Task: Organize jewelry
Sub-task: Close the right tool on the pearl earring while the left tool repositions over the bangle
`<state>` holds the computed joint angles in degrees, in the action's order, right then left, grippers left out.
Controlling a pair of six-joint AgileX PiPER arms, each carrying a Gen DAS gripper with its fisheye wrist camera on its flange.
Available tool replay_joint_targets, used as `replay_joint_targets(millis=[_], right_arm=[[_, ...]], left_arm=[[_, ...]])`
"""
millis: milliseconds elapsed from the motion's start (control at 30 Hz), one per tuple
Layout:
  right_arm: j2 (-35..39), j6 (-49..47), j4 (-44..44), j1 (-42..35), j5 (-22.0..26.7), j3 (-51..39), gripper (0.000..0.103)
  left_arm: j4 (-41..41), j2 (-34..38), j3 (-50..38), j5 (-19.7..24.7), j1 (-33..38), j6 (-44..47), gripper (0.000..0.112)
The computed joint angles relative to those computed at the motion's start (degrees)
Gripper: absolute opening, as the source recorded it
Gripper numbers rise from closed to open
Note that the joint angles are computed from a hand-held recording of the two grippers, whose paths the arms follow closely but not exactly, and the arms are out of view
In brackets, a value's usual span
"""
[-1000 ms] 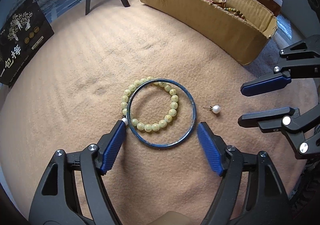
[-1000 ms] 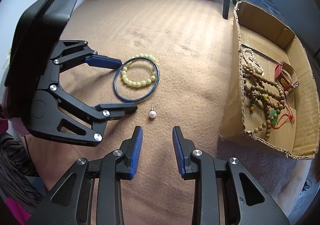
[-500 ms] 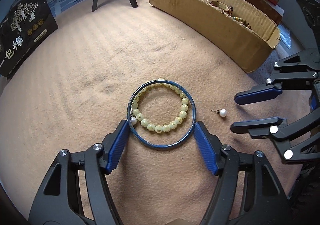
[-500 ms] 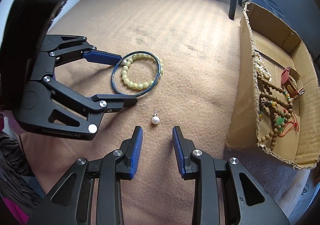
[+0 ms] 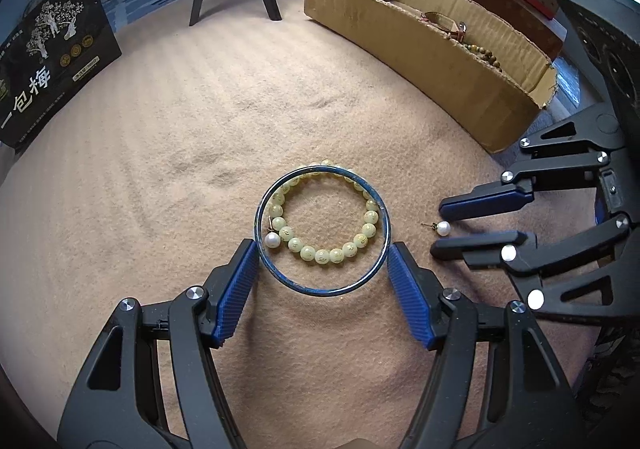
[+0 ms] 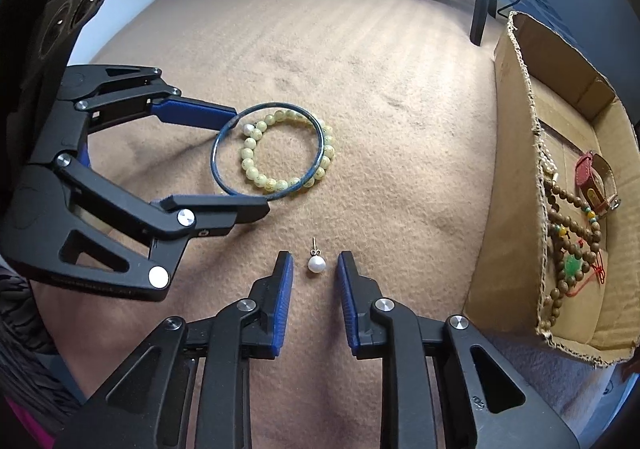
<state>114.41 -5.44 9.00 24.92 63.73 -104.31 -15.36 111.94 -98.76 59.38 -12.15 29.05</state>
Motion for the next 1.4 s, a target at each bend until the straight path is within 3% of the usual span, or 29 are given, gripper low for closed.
replay_joint_targets(millis=[100, 867, 900, 933, 967, 1133, 1267, 1300, 1400], right_arm=[[0.26, 0.11, 0.71, 0.05, 0.07, -0.35, 0.007], [-8.48, -0.55, 2.74, -2.15, -2.11, 3.66, 0.007], [-8.81, -0.75, 3.11, -2.54, -2.14, 3.71, 0.007], [-9.28, -0.8, 3.27, -2.77, -2.26, 3.97, 0.007], [-10.17, -0.55, 3.2, -2.83, -2.14, 4.48, 0.007], [-10.73, -0.53, 3.4, -3.24, -2.57, 5.34, 0.007], [-10.49, -0.79, 3.92, -3.49, -2.89, 4.96, 0.007], [-10.33, -0.86, 4.14, -3.59, -2.83, 4.54, 0.007], [-10.42, -1.19, 4.55, -3.96, -2.65, 3.83, 0.007]], left_arm=[[0.14, -0.61, 0.7, -0.46, -0.2, 0.05, 0.068], [-2.7, -3.38, 0.32, -1.31, 1.92, -0.65, 0.067], [-2.93, -3.42, 0.08, -1.17, 2.08, -0.46, 0.042], [-2.57, -3.02, -0.79, -0.29, 2.03, -0.88, 0.003], [-1.03, -2.2, -2.16, 0.76, 1.76, -2.68, 0.002], [-1.17, -1.42, -2.18, 0.16, 2.18, -2.4, 0.002], [-3.11, -0.37, -4.4, 2.44, 3.69, -2.4, 0.004], [-4.11, -0.16, -5.05, 2.97, 4.39, -2.12, 0.01], [-7.74, 0.13, -7.12, 4.86, 7.18, -1.83, 0.056]])
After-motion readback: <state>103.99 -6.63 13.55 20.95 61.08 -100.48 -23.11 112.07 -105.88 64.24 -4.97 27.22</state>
